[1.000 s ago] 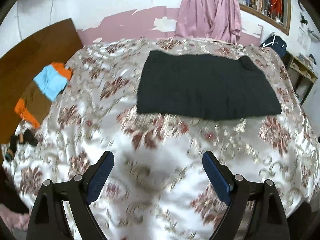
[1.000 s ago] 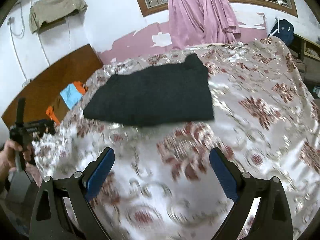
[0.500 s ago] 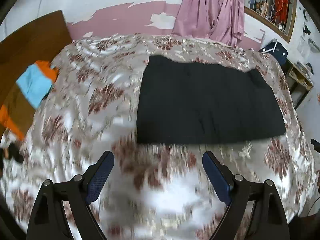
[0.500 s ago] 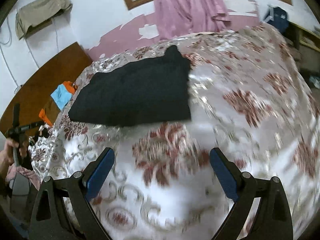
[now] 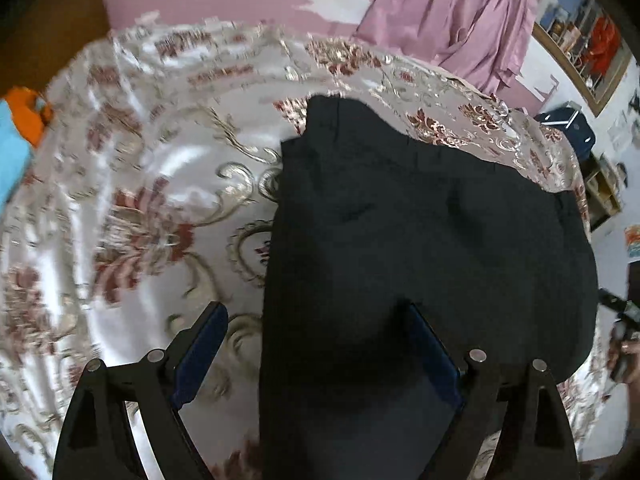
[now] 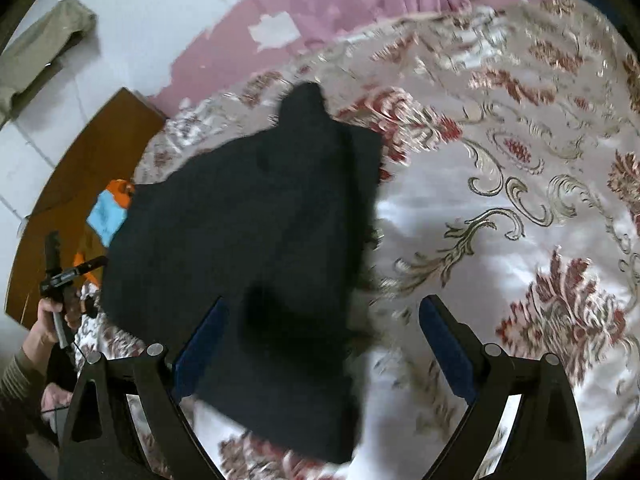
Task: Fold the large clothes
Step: 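Grasp the folded jacket's edge with both tools and lift it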
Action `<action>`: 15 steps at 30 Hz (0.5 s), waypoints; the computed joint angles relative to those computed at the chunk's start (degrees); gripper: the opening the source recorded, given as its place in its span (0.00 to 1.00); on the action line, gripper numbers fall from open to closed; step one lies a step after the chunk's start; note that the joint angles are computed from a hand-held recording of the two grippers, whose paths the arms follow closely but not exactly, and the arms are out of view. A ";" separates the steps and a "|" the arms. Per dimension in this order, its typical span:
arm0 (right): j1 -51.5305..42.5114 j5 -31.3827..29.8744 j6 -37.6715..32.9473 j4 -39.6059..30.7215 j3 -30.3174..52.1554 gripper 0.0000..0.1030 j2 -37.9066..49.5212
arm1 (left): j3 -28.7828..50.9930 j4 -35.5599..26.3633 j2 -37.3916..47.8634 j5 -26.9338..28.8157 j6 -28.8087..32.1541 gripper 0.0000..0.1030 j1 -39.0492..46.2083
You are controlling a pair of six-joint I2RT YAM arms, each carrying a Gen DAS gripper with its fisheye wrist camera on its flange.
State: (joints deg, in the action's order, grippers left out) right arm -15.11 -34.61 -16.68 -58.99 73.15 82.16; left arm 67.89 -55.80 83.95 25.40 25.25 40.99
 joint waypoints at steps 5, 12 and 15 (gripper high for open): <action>1.96 -5.70 0.39 1.55 2.63 0.91 10.26 | 5.10 -3.14 9.76 5.01 1.16 0.89 -0.67; 4.79 -13.73 0.24 -0.99 8.04 0.91 20.83 | 11.94 -8.95 21.44 12.42 4.32 0.89 1.42; 5.84 -14.47 0.08 -2.05 8.49 0.97 22.07 | 13.15 -9.77 24.32 12.84 4.43 0.98 0.60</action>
State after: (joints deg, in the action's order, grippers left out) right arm -9.27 -49.09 -16.60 -61.04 81.64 104.23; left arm 81.04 -65.57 108.28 38.24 29.68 41.59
